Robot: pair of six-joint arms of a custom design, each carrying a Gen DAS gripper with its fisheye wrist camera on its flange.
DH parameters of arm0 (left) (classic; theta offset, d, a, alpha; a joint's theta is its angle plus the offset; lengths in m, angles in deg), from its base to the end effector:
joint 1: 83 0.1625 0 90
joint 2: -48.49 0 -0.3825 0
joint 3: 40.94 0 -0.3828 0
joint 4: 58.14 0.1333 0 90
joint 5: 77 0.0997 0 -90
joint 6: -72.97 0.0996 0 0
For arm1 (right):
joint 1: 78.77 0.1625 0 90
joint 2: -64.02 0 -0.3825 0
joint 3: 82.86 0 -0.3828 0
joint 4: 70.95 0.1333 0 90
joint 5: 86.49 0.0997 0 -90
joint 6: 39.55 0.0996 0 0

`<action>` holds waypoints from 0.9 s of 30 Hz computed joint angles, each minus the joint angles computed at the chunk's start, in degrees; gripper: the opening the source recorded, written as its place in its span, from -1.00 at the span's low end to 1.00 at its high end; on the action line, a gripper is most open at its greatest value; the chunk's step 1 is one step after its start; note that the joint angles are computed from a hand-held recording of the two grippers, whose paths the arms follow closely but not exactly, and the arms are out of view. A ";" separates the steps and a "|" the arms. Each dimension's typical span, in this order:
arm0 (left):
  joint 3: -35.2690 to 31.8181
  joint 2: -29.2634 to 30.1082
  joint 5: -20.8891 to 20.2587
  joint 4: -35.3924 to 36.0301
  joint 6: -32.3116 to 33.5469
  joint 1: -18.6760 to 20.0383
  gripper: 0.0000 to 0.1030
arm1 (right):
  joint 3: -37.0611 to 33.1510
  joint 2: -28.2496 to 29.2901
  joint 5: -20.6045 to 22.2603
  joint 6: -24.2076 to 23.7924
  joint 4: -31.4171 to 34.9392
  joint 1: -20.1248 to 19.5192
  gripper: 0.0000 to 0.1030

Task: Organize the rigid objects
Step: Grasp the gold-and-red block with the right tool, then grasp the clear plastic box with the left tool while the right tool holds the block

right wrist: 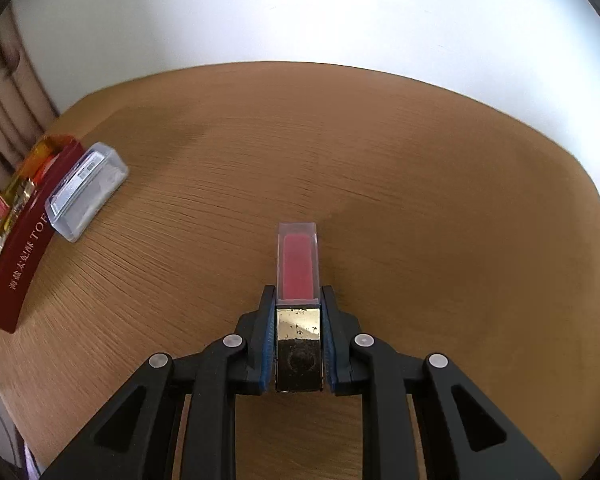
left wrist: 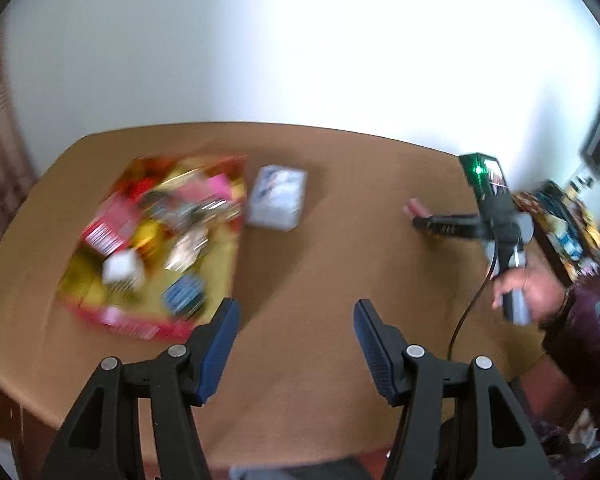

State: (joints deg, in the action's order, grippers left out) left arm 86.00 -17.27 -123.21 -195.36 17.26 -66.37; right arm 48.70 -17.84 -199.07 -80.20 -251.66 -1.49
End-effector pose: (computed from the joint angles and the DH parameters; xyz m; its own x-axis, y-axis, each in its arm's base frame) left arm -0.3455 -0.3142 0.0821 -0.7945 0.1871 -0.5777 0.4853 0.7674 -0.4189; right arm -0.0036 -0.4475 0.2452 -0.7495 -0.1388 0.6473 -0.4245 0.8510 -0.3091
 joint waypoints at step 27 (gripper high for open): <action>-38.05 23.66 -3.76 14.05 25.68 22.00 0.19 | -0.04 -16.15 24.87 -4.77 21.13 -16.77 -0.64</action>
State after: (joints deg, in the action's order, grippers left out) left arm 47.95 6.39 -126.97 -181.31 42.93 -44.37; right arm 48.67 -33.99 -174.21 -84.97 -230.53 -18.26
